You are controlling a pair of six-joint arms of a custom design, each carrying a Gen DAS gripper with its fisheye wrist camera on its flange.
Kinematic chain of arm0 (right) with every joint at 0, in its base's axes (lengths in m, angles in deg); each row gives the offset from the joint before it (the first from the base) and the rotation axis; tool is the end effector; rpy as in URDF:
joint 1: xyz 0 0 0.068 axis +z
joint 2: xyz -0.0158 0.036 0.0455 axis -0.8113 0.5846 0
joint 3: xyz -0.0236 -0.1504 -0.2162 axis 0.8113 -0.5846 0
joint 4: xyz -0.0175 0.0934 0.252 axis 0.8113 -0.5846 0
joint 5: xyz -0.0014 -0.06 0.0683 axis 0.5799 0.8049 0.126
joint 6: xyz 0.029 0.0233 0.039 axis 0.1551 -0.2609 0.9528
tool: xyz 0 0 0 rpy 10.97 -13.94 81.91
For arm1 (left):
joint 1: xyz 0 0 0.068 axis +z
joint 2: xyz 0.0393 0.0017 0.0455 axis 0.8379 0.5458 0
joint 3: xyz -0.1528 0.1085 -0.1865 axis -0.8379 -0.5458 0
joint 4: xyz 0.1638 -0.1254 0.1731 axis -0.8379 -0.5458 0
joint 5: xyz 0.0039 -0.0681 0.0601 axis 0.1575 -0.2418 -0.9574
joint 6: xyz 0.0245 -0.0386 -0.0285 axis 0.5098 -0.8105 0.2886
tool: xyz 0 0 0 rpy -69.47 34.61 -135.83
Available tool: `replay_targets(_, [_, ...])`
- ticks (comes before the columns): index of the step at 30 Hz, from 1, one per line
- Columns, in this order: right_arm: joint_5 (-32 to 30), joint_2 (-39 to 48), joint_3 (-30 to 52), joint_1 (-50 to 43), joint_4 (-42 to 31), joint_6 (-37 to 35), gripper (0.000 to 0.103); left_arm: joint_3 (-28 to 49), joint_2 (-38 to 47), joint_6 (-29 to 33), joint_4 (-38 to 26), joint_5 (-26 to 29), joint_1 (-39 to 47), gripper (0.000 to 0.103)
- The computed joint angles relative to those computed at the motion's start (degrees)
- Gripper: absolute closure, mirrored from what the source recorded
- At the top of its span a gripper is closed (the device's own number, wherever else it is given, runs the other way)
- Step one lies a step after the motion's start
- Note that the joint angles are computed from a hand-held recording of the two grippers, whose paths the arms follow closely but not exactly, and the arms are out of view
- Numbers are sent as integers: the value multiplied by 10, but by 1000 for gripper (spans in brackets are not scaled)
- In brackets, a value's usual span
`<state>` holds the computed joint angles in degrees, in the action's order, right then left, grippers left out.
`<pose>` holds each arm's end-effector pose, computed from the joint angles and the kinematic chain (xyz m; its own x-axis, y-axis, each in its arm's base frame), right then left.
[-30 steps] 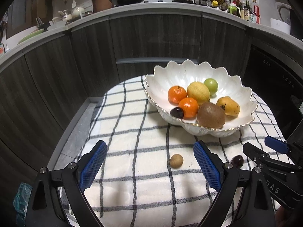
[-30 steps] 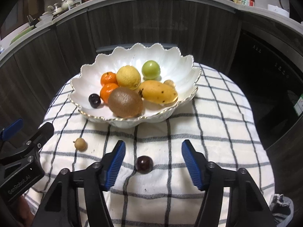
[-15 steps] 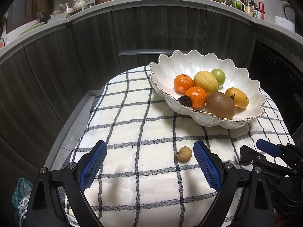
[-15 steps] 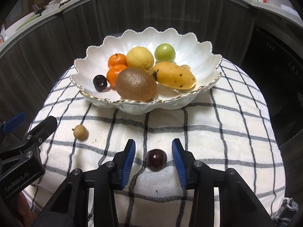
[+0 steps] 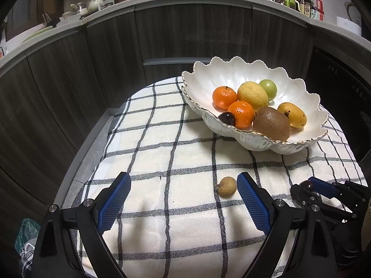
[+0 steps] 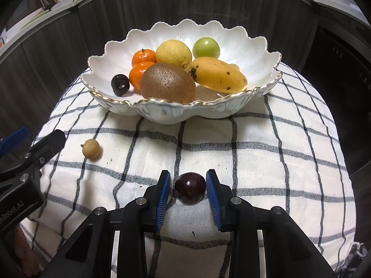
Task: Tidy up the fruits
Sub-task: 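Grasp the remaining dark plum on the towel with the right gripper, then close the left gripper on the small tan fruit while the right gripper holds the plum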
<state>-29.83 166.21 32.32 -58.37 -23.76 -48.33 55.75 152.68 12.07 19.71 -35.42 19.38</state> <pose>0.2900 -0.0126 0.0395 -0.7973 -0.2807 -0.5344 -0.3445 0.9385 0.0211 0.2411 -0.1599 0.0554 -0.7009 -0.1539 -0.6965 -0.2510 0.9672 0.0388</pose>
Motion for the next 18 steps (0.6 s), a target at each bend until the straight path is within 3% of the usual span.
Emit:
replay_targets(3, [-2, 6, 2, -2, 0, -1, 75, 1, 0, 0, -1, -2, 0, 9])
replay_targets(18, [-9, -54, -29, -18, 11, 6, 75, 8, 12, 9, 17, 16, -2, 10])
